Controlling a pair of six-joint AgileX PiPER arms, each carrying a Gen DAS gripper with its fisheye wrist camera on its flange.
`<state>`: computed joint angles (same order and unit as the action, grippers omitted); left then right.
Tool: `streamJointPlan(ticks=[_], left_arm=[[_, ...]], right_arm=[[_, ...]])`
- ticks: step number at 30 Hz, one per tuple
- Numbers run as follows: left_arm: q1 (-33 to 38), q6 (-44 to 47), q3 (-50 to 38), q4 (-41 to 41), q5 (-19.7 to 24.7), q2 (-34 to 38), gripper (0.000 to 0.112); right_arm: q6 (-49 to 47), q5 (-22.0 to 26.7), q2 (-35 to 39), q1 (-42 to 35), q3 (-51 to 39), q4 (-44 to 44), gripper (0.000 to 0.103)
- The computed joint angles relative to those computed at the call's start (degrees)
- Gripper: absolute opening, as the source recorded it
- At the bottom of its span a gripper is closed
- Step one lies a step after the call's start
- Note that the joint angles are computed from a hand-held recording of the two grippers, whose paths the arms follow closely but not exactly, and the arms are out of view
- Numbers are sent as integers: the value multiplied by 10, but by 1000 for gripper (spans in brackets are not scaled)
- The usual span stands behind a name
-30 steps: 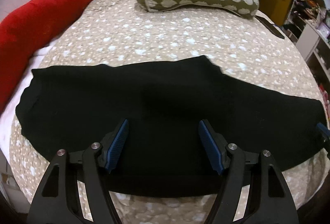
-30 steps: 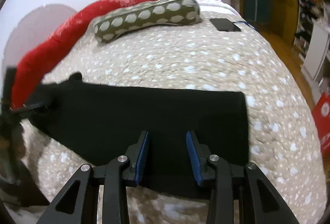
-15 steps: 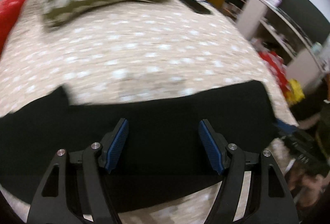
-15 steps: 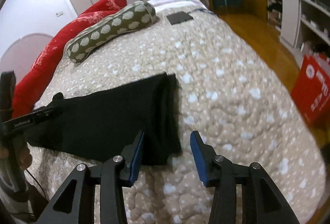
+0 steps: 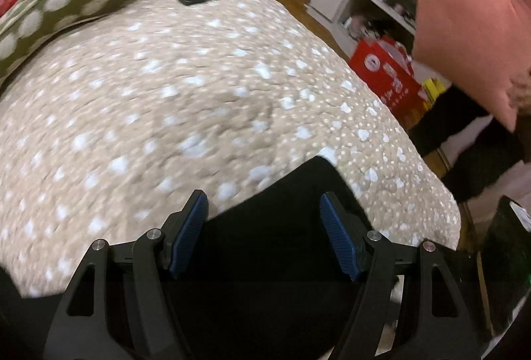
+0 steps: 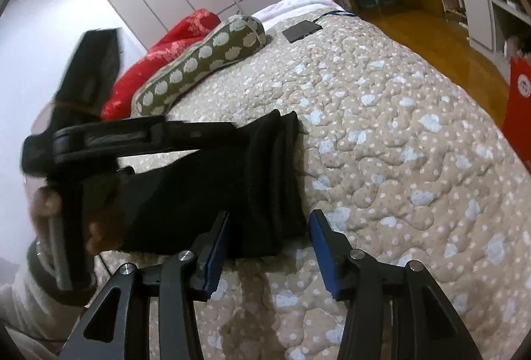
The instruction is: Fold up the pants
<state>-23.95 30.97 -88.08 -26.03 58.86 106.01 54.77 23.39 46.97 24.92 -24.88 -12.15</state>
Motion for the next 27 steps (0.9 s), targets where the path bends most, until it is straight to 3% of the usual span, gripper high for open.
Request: streamJointPlan(ticks=[2,4,5,8,9,10,12,14,16,22,27], left_arm=[[-18,-6,-13,8,-5,11,72],[-37,-4,-29,10,6,27,87],[-42,-2,-25,10,2,27,87],[-73,-9,9,47,-58,16,85],[-76,-9,18,52,-70,12,78],[-77,-9,24,54,-80,7,67],[-61,6,12,29,-55,8,51],[-31,27,-6,-13,-5,9,46],[8,47,-15,-47,31,-7,46],[174,105,48,-102,63,-127,46],[343,141,80,-99,65,-154,46]], right_arm=[[26,-9,0,9,5,-25,49],[62,-19,4,22,9,-60,49],[83,-25,9,28,10,-82,49],[166,-48,23,40,15,-155,47],[178,-66,25,32,20,-160,43],[166,-87,29,19,25,-144,31],[101,-122,38,-4,30,-73,16],[102,-115,40,1,14,-74,13],[169,-86,36,36,-16,-149,13],[218,1,104,168,-155,-263,13],[110,-41,239,206,-263,-197,13]])
